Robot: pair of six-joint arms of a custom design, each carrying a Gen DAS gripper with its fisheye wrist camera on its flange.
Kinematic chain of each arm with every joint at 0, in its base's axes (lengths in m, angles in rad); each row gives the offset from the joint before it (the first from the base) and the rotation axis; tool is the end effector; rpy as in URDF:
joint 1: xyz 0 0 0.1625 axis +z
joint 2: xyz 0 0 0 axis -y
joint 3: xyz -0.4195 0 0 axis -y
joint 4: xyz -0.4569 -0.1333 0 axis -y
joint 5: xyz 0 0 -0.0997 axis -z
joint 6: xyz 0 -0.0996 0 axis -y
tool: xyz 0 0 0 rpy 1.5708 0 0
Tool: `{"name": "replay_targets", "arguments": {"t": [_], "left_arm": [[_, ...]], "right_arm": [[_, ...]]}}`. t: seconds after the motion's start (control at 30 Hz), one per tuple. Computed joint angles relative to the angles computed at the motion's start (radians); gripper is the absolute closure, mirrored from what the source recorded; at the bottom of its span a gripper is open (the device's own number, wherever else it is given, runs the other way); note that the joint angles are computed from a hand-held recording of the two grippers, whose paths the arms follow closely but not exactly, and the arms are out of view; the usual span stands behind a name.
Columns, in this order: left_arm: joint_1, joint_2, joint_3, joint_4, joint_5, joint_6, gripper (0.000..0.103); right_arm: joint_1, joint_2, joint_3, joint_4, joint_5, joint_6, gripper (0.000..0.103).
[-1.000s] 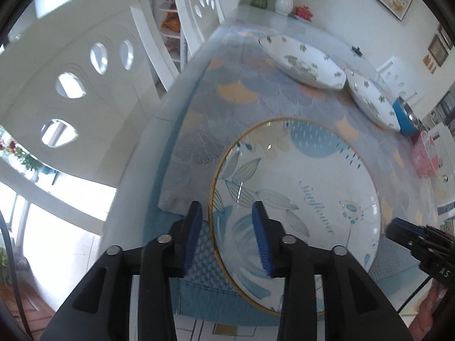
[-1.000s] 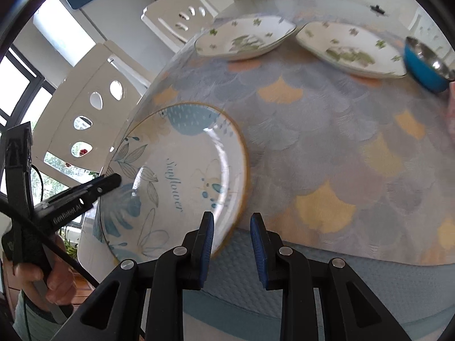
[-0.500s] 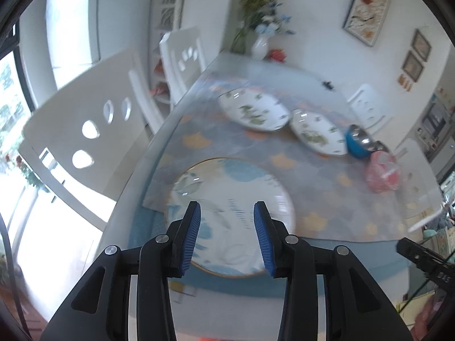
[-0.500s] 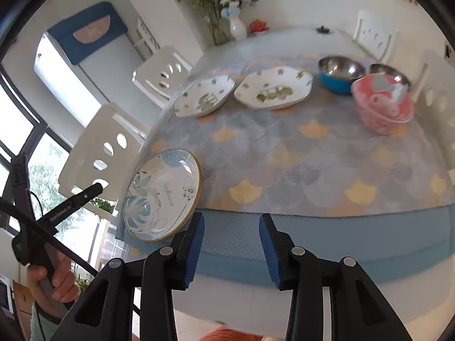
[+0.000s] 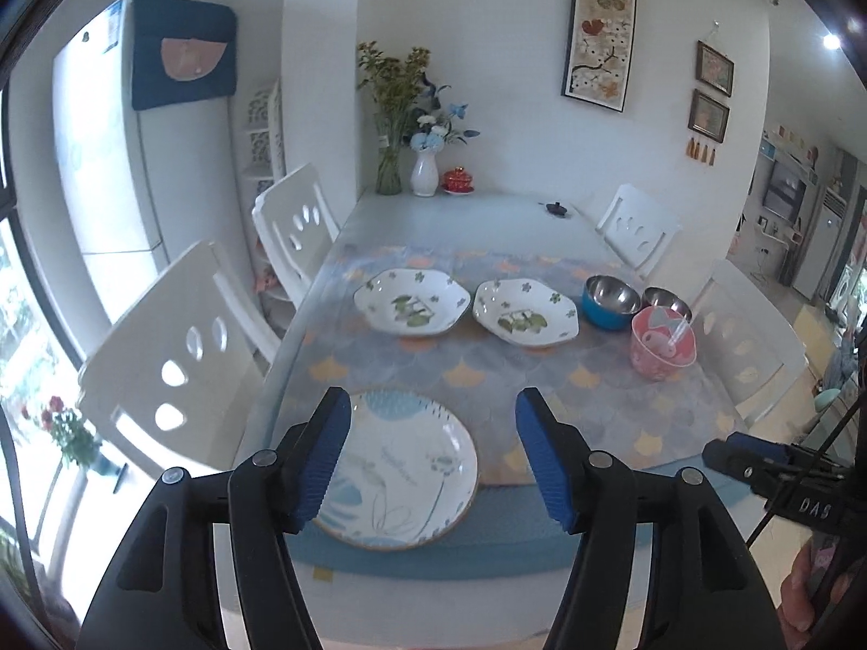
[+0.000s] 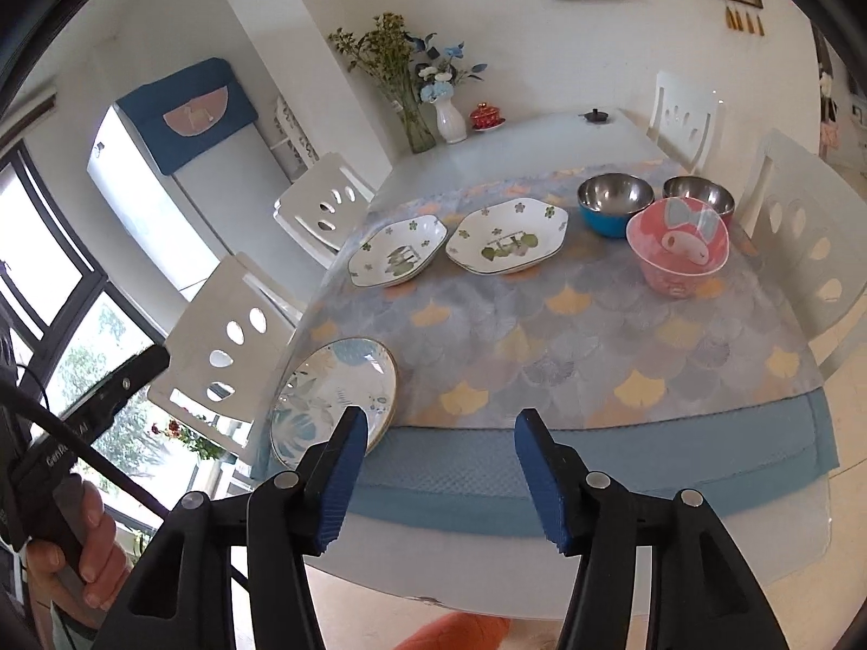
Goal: Organize plates and bowls
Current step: 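Move the right gripper to the rim of the larger hexagonal leaf plate, then grasp the hexagonal leaf plate rim with the right gripper and lift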
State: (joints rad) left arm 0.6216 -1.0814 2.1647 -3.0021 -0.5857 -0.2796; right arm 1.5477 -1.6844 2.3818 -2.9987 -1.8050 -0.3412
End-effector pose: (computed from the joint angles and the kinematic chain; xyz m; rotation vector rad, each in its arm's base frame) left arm -0.2998 -0.4808 0.1113 0.5537 2.2554 -1.0474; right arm 0.1000 -0.4440 0.2802 0.3001 -2.6189 0.9343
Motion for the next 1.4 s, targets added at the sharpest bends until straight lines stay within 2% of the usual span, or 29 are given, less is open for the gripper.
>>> {"name": "replay_targets", "arguments": {"t": [0.13, 0.23, 0.4, 0.5, 0.6, 0.7, 0.8, 0.9, 1.03, 1.1, 1.2, 1.3, 1.4], "left_arm": [[0.076, 0.036, -0.067, -0.023, -0.073, 0.087, 0.041], [0.145, 0.069, -0.139, 0.003, -0.075, 0.145, 0.042], [0.280, 0.096, -0.266, 0.057, -0.161, 0.213, 0.042], [0.357, 0.128, -0.352, 0.108, -0.218, 0.224, 0.042], [0.427, 0.176, -0.455, 0.191, -0.308, 0.219, 0.044], [0.484, 0.248, -0.573, 0.282, -0.390, 0.221, 0.045], [0.524, 0.328, -0.695, 0.361, -0.433, 0.229, 0.045], [0.556, 0.399, -0.804, 0.435, -0.469, 0.213, 0.048], [0.587, 0.471, -0.914, 0.499, -0.492, 0.206, 0.052], [0.602, 0.499, -0.961, 0.535, -0.505, 0.201, 0.057], [0.622, 0.532, -1.019, 0.588, -0.528, 0.186, 0.060], [0.633, 0.538, -1.035, 0.594, -0.538, 0.190, 0.060], [0.638, 0.546, -1.053, 0.599, -0.517, 0.202, 0.060]], "right_arm": [[0.005, 0.112, -0.072, -0.024, -0.015, 0.034, 0.047], [0.006, 0.212, -0.152, -0.017, -0.022, 0.077, 0.047], [0.016, 0.433, -0.358, 0.056, -0.021, 0.166, 0.047], [0.023, 0.564, -0.481, 0.082, -0.037, 0.198, 0.047], [0.027, 0.683, -0.604, 0.117, -0.058, 0.223, 0.047], [0.024, 0.787, -0.727, 0.167, -0.073, 0.254, 0.047], [0.021, 0.874, -0.833, 0.201, -0.101, 0.289, 0.047], [0.019, 0.938, -0.921, 0.249, -0.127, 0.320, 0.049], [0.017, 1.003, -1.010, 0.309, -0.138, 0.332, 0.062], [0.014, 1.027, -1.039, 0.317, -0.120, 0.334, 0.071], [0.018, 1.061, -1.074, 0.312, -0.131, 0.312, 0.083], [0.035, 1.076, -1.079, 0.282, -0.188, 0.313, 0.083], [0.053, 1.087, -1.088, 0.283, -0.235, 0.330, 0.083]]}}
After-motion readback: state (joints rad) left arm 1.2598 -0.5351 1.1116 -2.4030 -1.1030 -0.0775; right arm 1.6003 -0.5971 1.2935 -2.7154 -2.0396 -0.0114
